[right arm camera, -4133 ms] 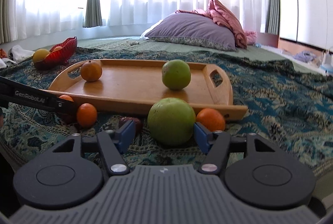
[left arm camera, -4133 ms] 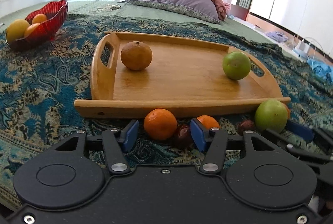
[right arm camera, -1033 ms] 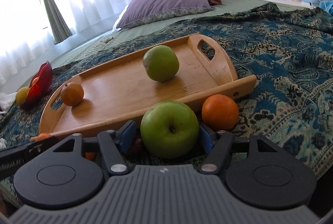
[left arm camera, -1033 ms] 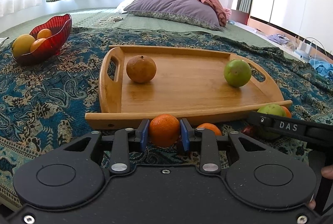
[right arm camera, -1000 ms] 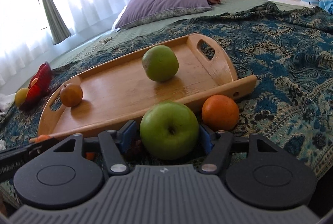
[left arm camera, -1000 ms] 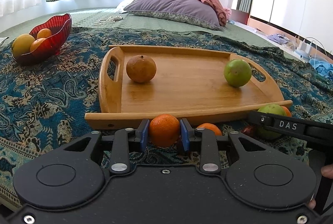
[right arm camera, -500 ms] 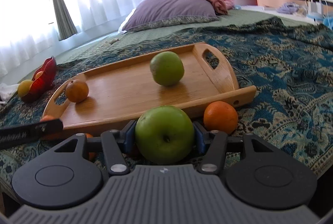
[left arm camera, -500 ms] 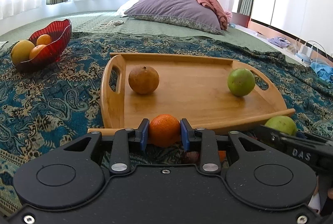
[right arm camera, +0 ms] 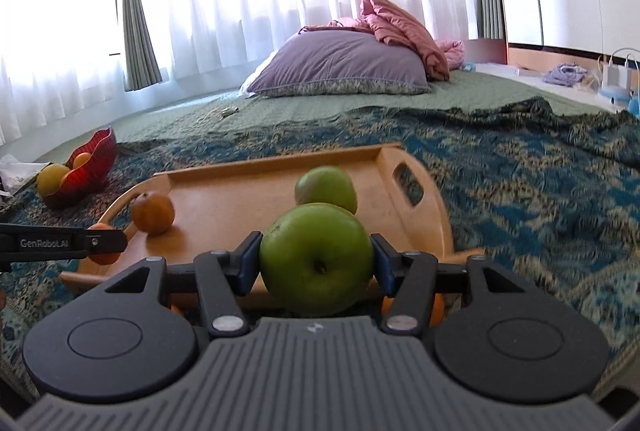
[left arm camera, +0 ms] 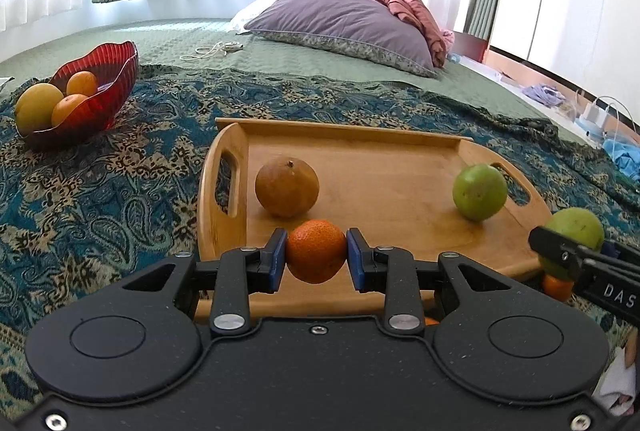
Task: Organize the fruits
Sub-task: 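Carry the mandarin to the tray with the left tool while the right tool carries the apple there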
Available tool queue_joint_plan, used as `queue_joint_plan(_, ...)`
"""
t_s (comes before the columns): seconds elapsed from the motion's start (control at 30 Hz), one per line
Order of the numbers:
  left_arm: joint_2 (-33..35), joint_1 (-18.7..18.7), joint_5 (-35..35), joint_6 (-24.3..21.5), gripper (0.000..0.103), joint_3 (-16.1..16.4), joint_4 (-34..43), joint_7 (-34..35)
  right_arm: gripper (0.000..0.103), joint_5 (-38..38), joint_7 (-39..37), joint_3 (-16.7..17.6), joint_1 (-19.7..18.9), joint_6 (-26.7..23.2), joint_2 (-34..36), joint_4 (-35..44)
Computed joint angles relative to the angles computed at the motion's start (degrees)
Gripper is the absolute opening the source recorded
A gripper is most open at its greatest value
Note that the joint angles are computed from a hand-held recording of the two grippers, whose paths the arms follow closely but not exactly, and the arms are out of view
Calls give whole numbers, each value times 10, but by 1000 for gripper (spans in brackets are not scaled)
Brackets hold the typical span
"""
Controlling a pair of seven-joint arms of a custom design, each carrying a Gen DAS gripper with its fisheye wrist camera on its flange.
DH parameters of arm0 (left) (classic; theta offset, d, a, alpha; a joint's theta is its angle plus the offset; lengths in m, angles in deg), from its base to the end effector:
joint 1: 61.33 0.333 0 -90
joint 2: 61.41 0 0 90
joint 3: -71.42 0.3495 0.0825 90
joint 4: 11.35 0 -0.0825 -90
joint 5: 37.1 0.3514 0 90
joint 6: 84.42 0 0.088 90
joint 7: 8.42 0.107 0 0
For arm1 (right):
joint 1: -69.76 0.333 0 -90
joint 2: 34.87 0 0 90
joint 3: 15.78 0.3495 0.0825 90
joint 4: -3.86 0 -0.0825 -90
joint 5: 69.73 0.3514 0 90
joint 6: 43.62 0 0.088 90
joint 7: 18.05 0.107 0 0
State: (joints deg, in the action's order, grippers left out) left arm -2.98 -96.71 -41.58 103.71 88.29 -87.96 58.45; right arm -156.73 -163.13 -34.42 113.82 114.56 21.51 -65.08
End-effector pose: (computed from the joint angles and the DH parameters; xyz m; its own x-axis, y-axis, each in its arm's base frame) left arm 0.7149 -0.3301 0.2805 -0.1723 -0.9752 0.1390 -0.5807 -0.0134 -0.8140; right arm 0.6397 0.4504 0.2583 -0.0575 -0.9897 -0.1312 -0.4117 0.1432 -0.9000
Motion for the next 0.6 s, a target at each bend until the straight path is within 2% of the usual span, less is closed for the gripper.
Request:
queue_joint_plan(0.17,16,19,13,-33,30,-19,41,-8,59,40,-65,5,-19,-3,19,36)
queue_joint_plan(0.3,31,38,35,-64,30,-37,79,-27,60,115,-163,17,-42,7,47,84)
queue_joint_plan(0.5,58,49,79,-102,30,-40,134,-58,60,243,-319,60,-83,7,102,169)
queue_joint_plan(0.6,68,57,100,-116,30,-50,156,-70,60,293,-373,71,-92,-1,128,209)
